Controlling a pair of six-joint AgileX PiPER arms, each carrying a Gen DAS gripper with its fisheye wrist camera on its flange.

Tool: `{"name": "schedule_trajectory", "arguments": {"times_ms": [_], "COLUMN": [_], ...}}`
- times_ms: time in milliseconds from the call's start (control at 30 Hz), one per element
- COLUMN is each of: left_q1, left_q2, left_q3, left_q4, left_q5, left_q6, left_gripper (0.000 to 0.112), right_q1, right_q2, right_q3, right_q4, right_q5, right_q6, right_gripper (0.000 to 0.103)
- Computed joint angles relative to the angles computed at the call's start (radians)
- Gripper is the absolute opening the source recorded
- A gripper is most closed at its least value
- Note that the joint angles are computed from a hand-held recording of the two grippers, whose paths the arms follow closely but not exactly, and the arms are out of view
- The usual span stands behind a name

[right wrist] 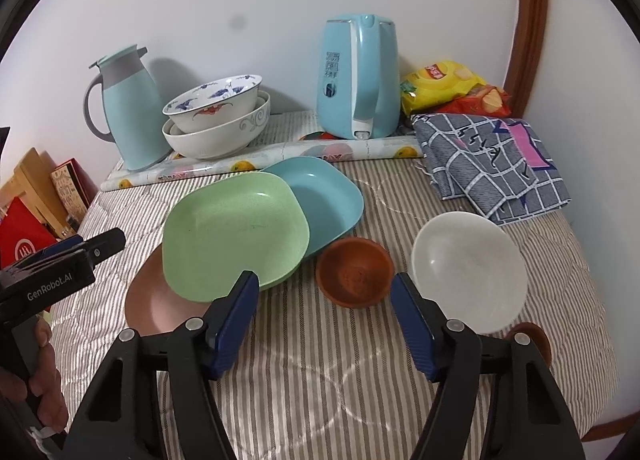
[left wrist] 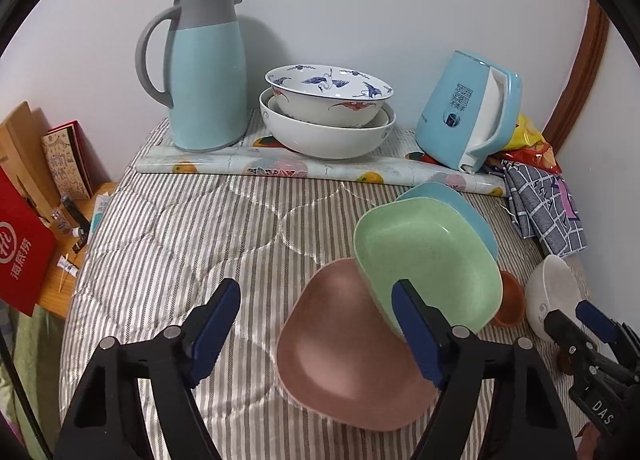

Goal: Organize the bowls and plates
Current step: 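Move both tools forward toward the rim of the light-green plate, then close the left gripper on the green plate rim while the right gripper also closes on it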

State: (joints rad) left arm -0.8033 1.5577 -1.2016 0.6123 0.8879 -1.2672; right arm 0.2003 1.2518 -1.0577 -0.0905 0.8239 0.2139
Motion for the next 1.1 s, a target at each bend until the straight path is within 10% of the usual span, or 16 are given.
{"name": "schedule_trajectory", "arguments": {"times_ms": [900,1100], "left_q1": [0.202,0.230], "left_q2": [0.282,0.318], "left_q3": [-0.211,-0.228], "left_q4": [-0.284,-0.360], "left_q5": [-0.181,-0.208], "left_q6": [0.348,0.406], "left_gripper": [0.045,0.032], "right_q1": [-0.049,-0.056], "right_q2": [0.281,0.329], "right_q3": [-0.075,-0.095], "right_q4": [0.099,0.141], "right_q5": [-0.119,-0.110], "right_q6": [-0.080,-0.128], "right_gripper": [0.062,0.046]}}
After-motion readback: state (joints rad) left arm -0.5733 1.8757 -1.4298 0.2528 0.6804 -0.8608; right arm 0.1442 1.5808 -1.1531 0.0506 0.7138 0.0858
